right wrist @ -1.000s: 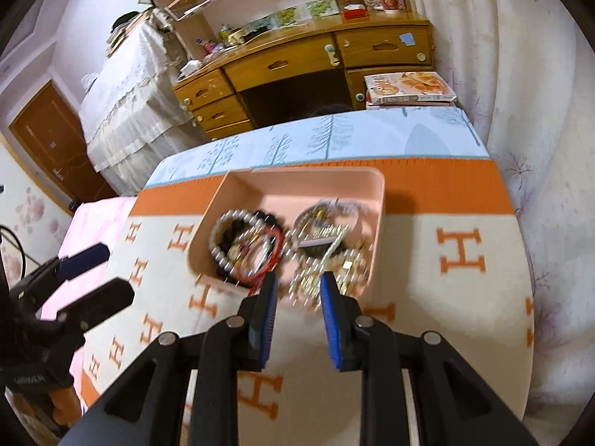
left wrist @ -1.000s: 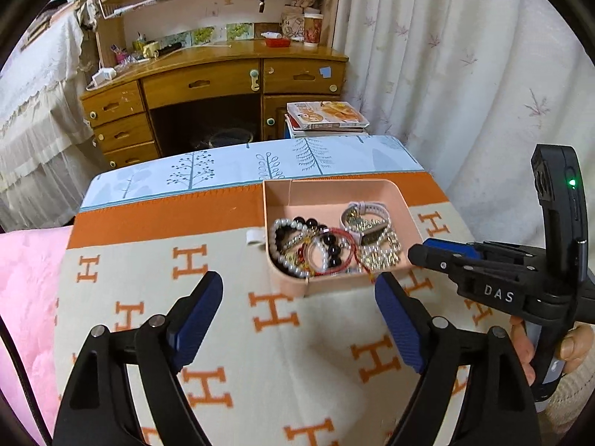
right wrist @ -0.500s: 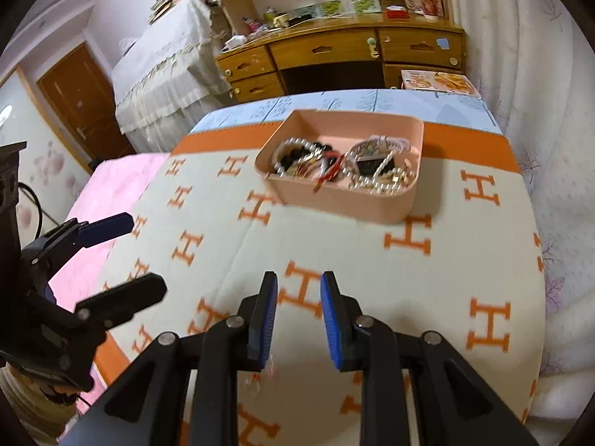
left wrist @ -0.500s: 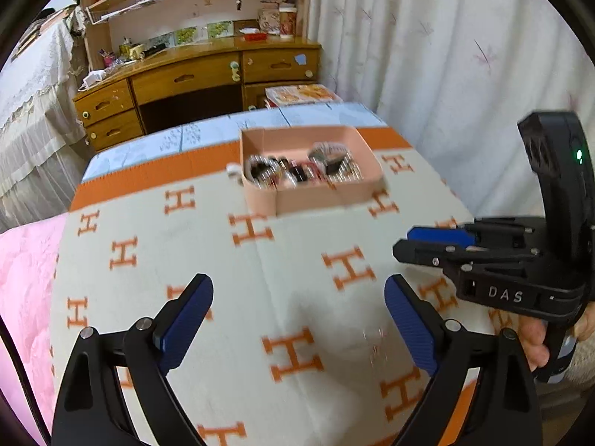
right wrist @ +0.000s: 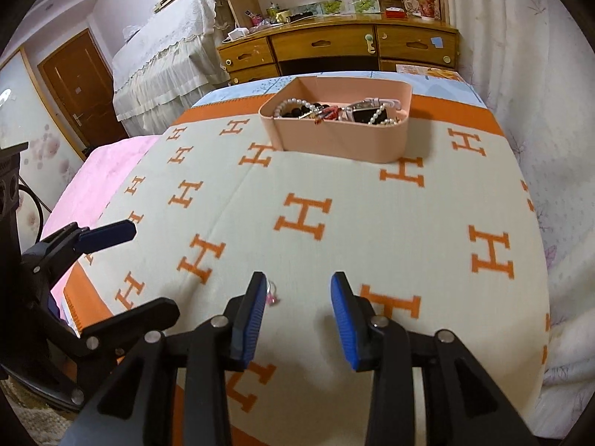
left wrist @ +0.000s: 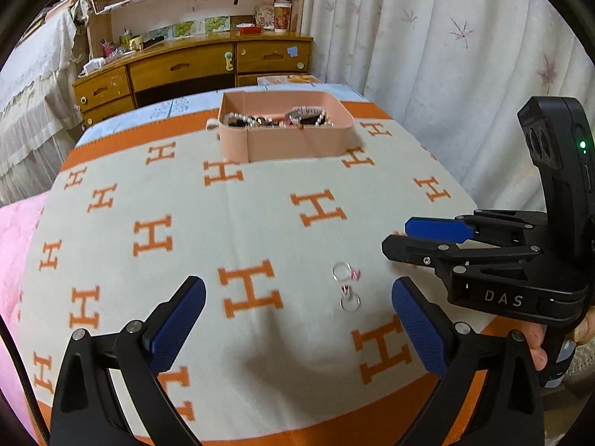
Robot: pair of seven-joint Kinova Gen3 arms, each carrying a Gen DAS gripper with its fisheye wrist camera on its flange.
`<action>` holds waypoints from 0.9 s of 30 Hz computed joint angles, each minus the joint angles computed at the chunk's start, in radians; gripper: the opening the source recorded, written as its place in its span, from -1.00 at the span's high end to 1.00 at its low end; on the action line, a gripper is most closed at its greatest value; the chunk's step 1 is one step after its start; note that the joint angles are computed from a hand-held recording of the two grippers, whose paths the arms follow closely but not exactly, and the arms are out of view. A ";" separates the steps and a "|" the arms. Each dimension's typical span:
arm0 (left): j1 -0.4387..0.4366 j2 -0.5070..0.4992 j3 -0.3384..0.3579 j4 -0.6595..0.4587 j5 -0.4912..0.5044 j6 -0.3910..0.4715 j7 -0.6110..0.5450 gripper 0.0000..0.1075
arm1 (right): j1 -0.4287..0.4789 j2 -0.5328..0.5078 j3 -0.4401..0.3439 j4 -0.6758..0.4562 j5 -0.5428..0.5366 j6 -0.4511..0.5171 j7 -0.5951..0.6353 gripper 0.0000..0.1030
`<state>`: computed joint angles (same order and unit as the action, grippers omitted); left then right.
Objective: Organize jewelry
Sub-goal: 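Close the right tool on the silver ring with pink stone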
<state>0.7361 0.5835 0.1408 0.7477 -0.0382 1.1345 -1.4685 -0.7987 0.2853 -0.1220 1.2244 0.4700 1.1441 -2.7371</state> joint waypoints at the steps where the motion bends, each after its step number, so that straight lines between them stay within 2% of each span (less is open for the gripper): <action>1: -0.001 -0.009 -0.001 0.025 0.003 -0.014 0.006 -0.85 | -0.002 0.001 0.000 0.004 0.003 -0.002 -0.003 0.29; 8: -0.046 -0.059 0.022 0.142 0.039 -0.078 0.008 -0.85 | -0.011 0.013 -0.002 0.022 0.012 -0.025 -0.003 0.29; 13: -0.070 -0.060 0.041 0.156 0.070 -0.080 -0.007 -0.85 | -0.007 0.026 -0.003 0.026 0.003 -0.054 0.035 0.29; 18: -0.064 -0.040 0.040 0.131 0.071 -0.045 -0.011 -0.85 | -0.027 0.051 0.011 0.011 0.022 -0.044 0.066 0.30; 27: -0.061 -0.027 0.036 0.115 0.079 -0.026 -0.002 -0.85 | -0.028 0.073 0.012 -0.013 0.008 -0.045 0.170 0.79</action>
